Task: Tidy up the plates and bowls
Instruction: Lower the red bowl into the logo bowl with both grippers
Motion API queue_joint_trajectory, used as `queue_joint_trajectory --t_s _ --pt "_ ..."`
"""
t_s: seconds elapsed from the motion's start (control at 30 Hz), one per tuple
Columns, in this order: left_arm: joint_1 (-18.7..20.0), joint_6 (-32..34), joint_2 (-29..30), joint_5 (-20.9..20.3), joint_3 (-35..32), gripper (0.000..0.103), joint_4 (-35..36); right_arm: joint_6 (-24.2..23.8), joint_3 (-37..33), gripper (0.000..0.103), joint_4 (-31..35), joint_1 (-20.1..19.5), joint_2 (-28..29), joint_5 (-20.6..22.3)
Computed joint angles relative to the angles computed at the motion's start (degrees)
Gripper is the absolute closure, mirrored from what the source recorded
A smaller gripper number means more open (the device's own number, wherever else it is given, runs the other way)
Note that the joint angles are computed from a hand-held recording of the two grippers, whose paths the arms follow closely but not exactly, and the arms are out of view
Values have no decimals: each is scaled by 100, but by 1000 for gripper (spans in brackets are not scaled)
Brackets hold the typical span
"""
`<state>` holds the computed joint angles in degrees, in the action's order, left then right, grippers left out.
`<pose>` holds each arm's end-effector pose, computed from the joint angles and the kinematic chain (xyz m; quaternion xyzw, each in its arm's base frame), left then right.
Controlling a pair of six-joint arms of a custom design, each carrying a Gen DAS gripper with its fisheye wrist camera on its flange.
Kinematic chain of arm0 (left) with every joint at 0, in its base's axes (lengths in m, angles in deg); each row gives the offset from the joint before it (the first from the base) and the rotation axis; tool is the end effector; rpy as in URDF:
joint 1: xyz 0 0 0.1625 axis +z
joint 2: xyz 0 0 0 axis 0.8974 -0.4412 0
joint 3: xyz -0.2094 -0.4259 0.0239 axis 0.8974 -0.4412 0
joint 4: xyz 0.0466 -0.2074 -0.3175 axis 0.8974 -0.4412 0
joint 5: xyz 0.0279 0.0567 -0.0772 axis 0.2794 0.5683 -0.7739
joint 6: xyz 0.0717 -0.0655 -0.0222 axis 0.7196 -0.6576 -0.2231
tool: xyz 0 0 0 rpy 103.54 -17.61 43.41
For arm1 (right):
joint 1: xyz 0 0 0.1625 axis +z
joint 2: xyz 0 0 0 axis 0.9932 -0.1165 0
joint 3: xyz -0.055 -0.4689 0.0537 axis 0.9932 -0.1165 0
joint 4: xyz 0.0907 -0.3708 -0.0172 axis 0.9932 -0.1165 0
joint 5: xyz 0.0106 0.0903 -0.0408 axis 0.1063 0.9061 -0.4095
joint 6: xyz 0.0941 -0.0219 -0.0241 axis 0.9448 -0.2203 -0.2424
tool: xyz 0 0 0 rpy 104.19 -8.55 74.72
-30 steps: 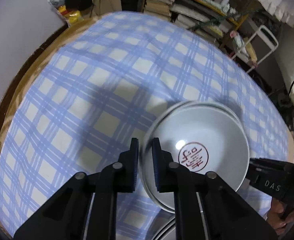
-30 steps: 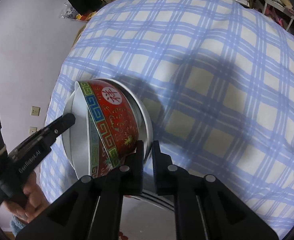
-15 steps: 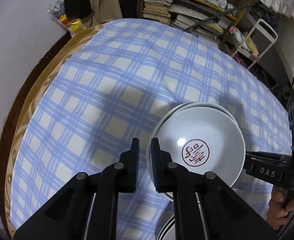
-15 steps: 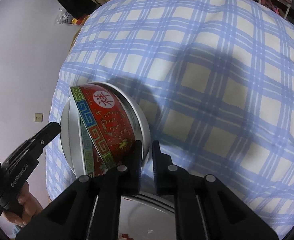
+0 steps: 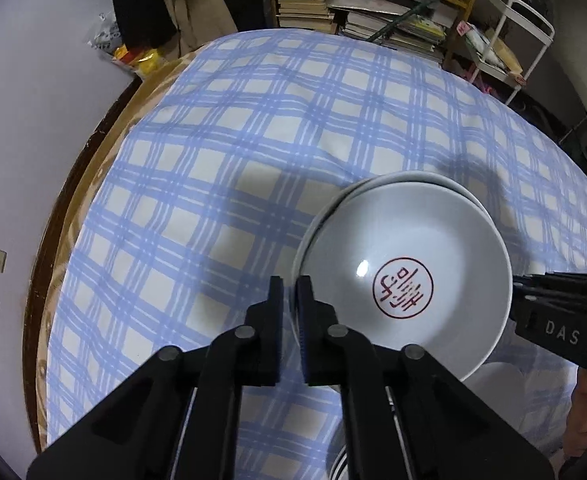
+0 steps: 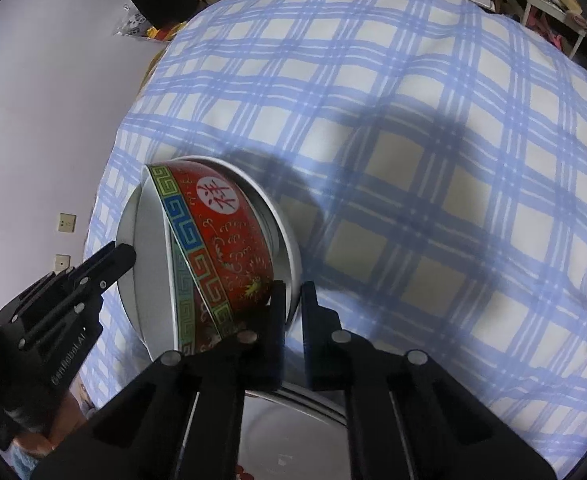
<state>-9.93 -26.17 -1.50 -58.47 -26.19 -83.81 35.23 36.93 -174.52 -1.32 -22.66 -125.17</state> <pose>-0.3263 -0.8070 -0.0941 -0.0051 0.8900 -0.1788 0.4195 -0.0218 -0.8695 0.2034 0.1047 -0.9789 -0.0061 0.1755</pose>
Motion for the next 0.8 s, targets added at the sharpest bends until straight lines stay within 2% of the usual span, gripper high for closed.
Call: queue_joint_trajectory --t_s 0.1,0.27,0.37,0.47,0.53,0.6,0.67,0.8 --pt "17 144 -38 -15 108 98 -206 40 -65 95 64 -17 21 48" --pt "210 83 -391 -646 824 97 -1456 172 -50 94 24 -59 30 203" --pt "271 17 -417 -736 977 95 -1871 113 79 94 -154 -44 -15 170" --pt "285 -322 -334 -671 770 93 -1523 -105 197 92 -245 -15 -76 209" --pt "283 -345 -360 -725 774 93 -1528 -39 159 92 -191 9 -82 241" --pt "301 -348 -453 -860 938 93 -1732 -151 205 92 -299 77 -90 74" --pt "314 -471 -550 -973 1126 93 -1923 -46 132 92 -215 105 -80 26" --pt "235 -479 -566 -896 1093 93 -1671 -5 189 92 -333 157 -157 79"
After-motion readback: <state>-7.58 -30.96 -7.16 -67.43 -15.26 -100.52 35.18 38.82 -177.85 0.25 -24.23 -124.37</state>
